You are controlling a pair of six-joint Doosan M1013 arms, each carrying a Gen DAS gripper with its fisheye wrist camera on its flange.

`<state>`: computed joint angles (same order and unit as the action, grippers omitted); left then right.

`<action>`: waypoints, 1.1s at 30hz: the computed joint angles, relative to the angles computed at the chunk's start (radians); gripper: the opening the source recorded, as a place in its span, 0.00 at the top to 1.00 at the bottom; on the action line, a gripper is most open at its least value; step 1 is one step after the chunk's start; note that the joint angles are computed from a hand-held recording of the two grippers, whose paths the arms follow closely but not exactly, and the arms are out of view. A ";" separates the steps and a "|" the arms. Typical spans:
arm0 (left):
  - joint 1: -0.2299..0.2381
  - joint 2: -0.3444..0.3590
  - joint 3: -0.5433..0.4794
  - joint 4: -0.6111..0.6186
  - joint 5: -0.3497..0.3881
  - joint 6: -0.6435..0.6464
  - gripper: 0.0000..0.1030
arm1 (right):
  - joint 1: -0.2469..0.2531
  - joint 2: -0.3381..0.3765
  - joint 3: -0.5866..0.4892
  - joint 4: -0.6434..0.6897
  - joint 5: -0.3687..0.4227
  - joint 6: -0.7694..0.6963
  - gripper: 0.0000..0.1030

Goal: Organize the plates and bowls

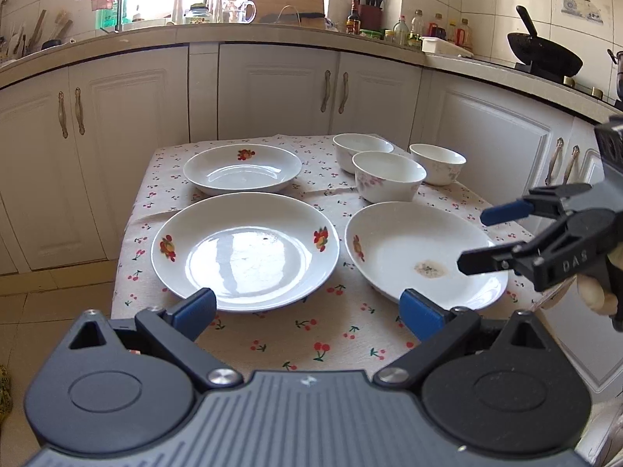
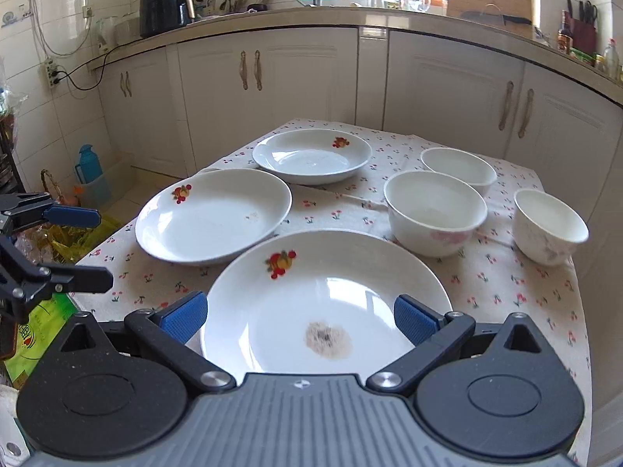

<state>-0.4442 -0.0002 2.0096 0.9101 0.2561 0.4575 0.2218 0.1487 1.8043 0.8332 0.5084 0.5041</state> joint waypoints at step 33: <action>0.040 0.235 -0.353 -1.033 0.253 1.327 0.03 | -0.039 0.012 0.108 0.176 -0.058 -0.273 0.00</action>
<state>-0.4041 0.2344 1.6571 -0.1229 0.5088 1.7843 0.1826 0.1608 1.9125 1.0094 0.4504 0.2307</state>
